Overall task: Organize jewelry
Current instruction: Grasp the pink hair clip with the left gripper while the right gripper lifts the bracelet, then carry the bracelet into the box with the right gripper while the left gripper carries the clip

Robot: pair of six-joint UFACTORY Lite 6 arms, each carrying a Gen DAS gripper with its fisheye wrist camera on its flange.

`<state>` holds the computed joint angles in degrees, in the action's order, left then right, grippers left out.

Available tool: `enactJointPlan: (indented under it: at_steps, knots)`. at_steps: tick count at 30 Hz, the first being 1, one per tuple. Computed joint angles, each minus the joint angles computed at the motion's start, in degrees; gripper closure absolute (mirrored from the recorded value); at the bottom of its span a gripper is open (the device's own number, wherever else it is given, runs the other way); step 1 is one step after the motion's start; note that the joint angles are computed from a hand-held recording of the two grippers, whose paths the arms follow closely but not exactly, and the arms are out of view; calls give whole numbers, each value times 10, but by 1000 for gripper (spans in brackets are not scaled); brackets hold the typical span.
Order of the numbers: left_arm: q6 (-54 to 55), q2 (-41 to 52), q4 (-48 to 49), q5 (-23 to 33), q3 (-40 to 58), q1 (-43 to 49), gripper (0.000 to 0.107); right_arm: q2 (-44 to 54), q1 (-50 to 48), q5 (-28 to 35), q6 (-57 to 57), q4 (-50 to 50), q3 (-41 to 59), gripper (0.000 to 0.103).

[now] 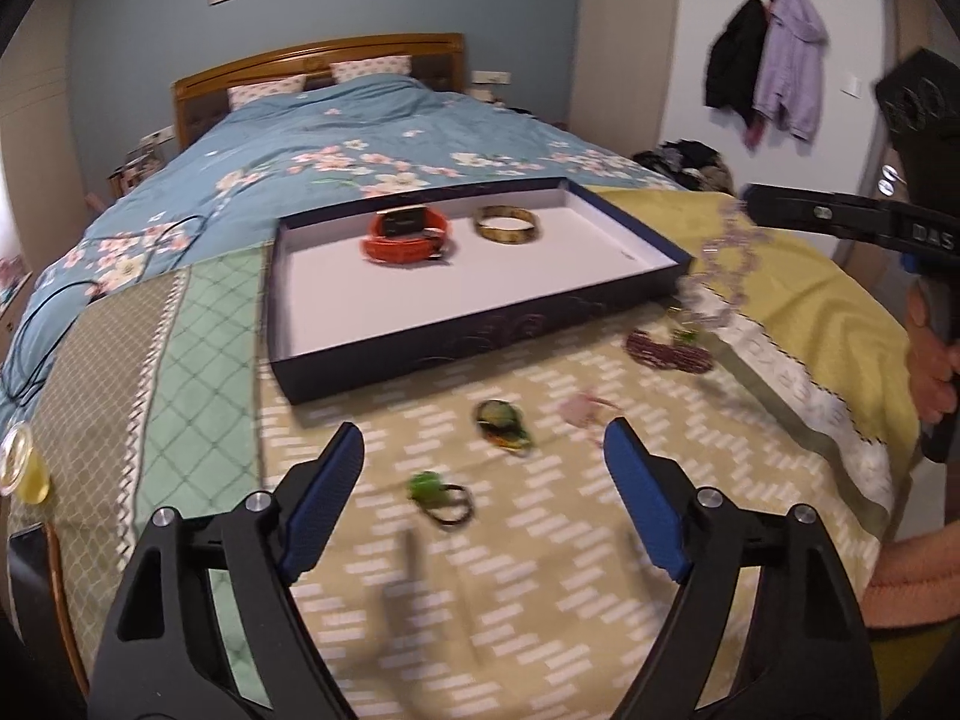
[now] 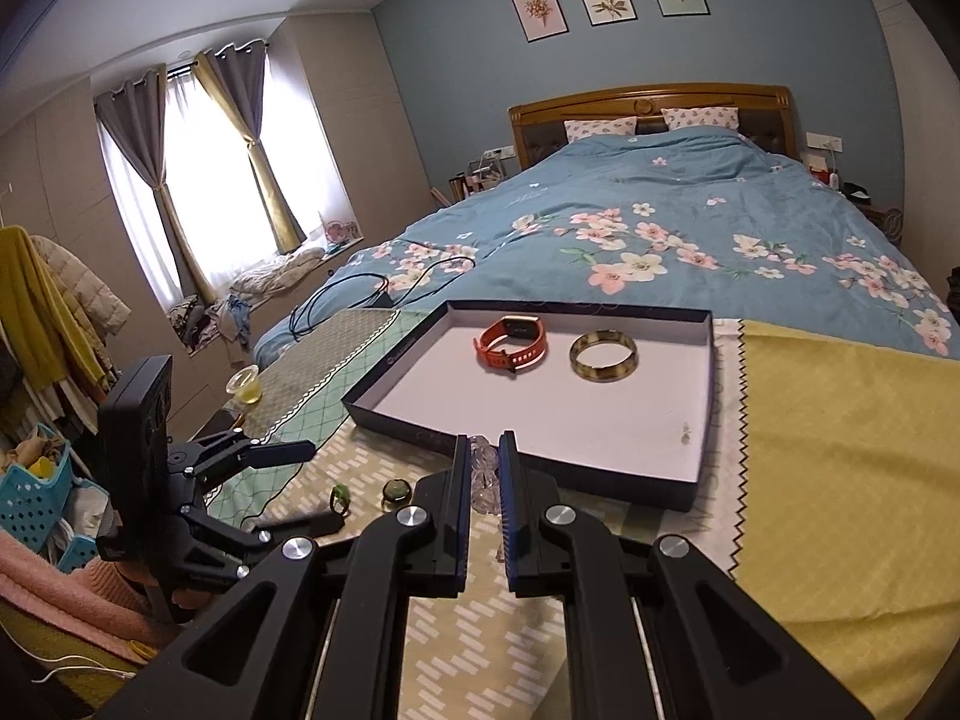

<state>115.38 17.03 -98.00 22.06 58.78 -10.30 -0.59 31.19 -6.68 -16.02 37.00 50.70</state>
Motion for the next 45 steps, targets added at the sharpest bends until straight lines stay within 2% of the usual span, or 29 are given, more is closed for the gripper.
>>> enactJointPlan:
  at_steps: [5,7,9,12,18,20,23,26,34,39,42,45]
  knots:
    - [-60,12,75,41,20,-21,30,19,5,-2,84,-79,9,96]
    - [-91,30,99,29,43,-41,34,25,6,-3,96,-89,13,96]
    - [-159,62,157,20,83,-57,45,31,7,-3,96,-89,17,96]
    - [-218,100,204,19,127,-70,49,32,7,-4,89,-81,18,96]
    - [-394,178,356,10,216,-90,66,38,-2,-3,202,-193,19,96]
    - [-401,185,358,10,227,-90,68,43,-4,-3,224,-216,22,96]
    - [-424,200,377,18,246,-87,80,48,-7,-3,264,-257,23,96]
    - [-426,203,377,21,251,-84,88,48,-8,-5,257,-251,23,96]
    - [-417,182,366,19,242,-78,88,51,-15,0,258,-261,41,96]
    - [-403,160,349,13,241,-70,88,55,-20,3,218,-231,59,96]
    - [-410,153,352,9,248,-66,88,62,-29,4,278,-293,72,96]
    - [-418,148,358,5,253,-63,88,69,-38,7,288,-309,88,96]
